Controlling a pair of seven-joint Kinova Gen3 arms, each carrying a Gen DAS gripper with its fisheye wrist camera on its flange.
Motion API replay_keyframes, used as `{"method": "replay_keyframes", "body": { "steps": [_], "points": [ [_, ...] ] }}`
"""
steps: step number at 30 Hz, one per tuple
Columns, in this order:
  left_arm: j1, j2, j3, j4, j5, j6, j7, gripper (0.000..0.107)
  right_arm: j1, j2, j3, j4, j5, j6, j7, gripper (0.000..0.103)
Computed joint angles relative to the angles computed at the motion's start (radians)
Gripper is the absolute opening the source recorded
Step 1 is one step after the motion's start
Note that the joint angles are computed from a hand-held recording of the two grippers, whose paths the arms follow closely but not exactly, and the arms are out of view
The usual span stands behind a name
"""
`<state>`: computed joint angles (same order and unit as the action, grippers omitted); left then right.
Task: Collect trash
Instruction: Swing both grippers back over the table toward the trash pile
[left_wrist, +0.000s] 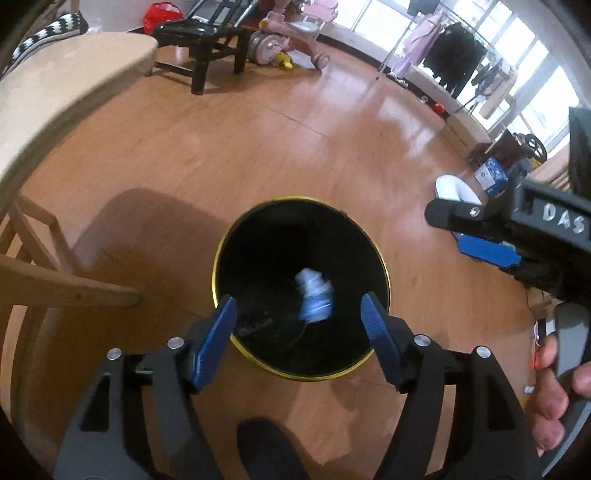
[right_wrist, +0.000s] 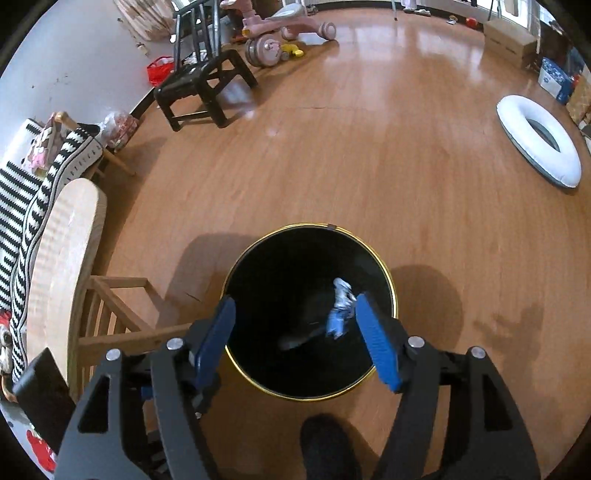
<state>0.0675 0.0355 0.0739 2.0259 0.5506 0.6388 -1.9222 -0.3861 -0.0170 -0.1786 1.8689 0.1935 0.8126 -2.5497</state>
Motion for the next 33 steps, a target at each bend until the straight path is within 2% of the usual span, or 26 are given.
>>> {"method": "replay_keyframes", "body": {
  "steps": [2,4,6,11,14,18,21,26,28,31,33],
  "points": [
    [-0.004,-0.046,-0.016,0.008,-0.011,0.011,0.004,0.08,-0.015,-0.007,-0.022,-0.007,0.047,0.01,-0.033,0.071],
    [-0.04,-0.121,-0.011,0.016,-0.045,0.037,0.021,0.088,0.007,-0.015,-0.098,-0.025,0.109,0.026,-0.07,0.075],
    [-0.076,-0.213,-0.022,0.022,-0.104,0.072,0.053,0.092,-0.012,-0.024,-0.145,-0.04,0.172,0.026,-0.116,0.081],
    [-0.081,-0.444,-0.218,0.002,-0.27,0.223,0.108,0.095,-0.146,0.009,-0.248,-0.15,0.347,0.055,-0.184,0.087],
    [-0.185,-0.562,-0.289,-0.021,-0.382,0.291,0.12,0.096,-0.263,0.061,-0.284,-0.238,0.434,0.064,-0.18,0.088],
    [-0.297,-0.669,-0.446,-0.059,-0.524,0.349,0.093,0.096,-0.409,0.16,-0.317,-0.376,0.488,0.053,-0.113,0.088],
    [-0.325,-0.702,-0.581,-0.095,-0.597,0.37,0.063,0.096,-0.525,0.265,-0.323,-0.515,0.487,0.038,-0.021,0.088],
    [-0.333,-0.698,-0.81,-0.15,-0.686,0.374,-0.007,0.096,-0.707,0.432,-0.246,-0.747,0.399,0.007,0.17,0.088],
    [-0.323,-0.683,-0.892,-0.178,-0.708,0.378,-0.015,0.096,-0.74,0.493,-0.264,-0.84,0.398,0.037,0.22,0.088],
    [-0.301,-0.681,-0.977,-0.209,-0.729,0.405,-0.019,0.096,-0.766,0.579,-0.312,-0.952,0.431,0.092,0.286,0.088],
    [-0.269,-0.682,-1.028,-0.217,-0.753,0.402,-0.023,0.096,-0.798,0.622,-0.299,-1.012,0.429,0.13,0.323,0.088]
  ]
}}
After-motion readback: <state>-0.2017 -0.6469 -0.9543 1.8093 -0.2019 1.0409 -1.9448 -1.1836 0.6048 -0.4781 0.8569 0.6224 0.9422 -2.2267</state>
